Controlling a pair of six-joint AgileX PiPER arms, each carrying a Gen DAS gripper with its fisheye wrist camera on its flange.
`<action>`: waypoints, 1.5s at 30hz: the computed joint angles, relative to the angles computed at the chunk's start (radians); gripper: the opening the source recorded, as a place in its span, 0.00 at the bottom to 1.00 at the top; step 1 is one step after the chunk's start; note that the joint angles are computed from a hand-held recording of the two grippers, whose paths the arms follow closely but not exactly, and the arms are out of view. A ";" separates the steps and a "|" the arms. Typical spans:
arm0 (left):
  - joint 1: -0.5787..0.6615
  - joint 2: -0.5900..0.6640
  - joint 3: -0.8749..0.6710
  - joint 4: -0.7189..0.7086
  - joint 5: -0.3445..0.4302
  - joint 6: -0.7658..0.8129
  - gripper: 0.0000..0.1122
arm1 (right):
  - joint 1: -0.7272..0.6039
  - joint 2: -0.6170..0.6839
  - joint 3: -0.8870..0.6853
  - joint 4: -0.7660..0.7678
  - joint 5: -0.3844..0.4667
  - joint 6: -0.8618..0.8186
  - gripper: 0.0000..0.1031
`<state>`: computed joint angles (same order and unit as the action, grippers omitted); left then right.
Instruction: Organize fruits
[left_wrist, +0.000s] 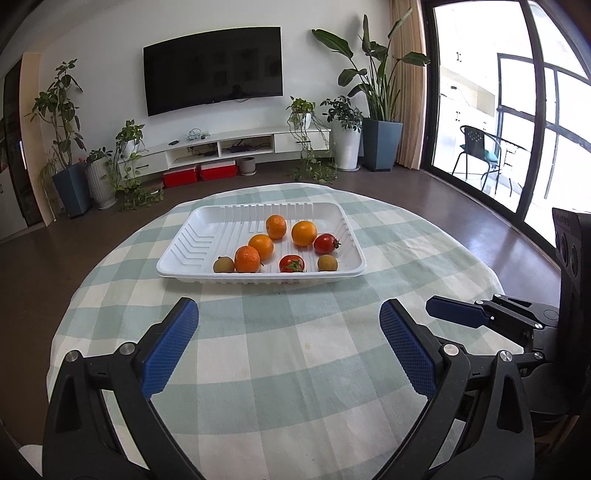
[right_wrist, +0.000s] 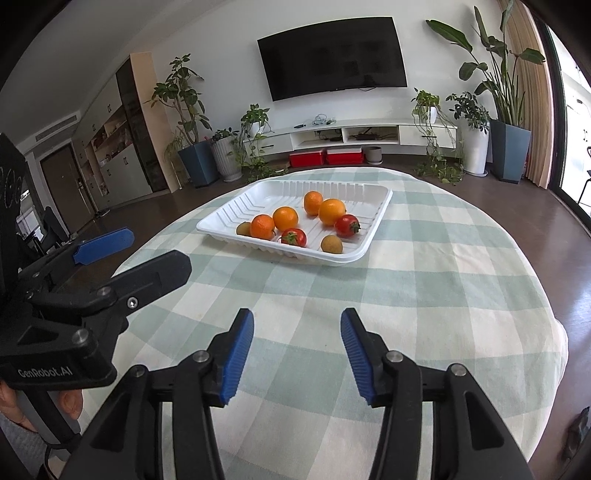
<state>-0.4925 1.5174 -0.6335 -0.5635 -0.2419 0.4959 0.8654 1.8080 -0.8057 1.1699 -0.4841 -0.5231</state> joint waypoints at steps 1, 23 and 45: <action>-0.006 -0.001 0.002 -0.022 0.000 0.022 0.89 | 0.007 -0.001 0.004 0.003 -0.006 0.003 0.53; -0.002 -0.004 0.011 0.026 0.026 -0.044 0.89 | 0.033 -0.015 0.018 0.055 -0.030 -0.044 0.55; 0.003 -0.031 0.013 -0.146 0.034 0.098 0.91 | 0.033 -0.014 0.015 0.060 -0.029 -0.049 0.57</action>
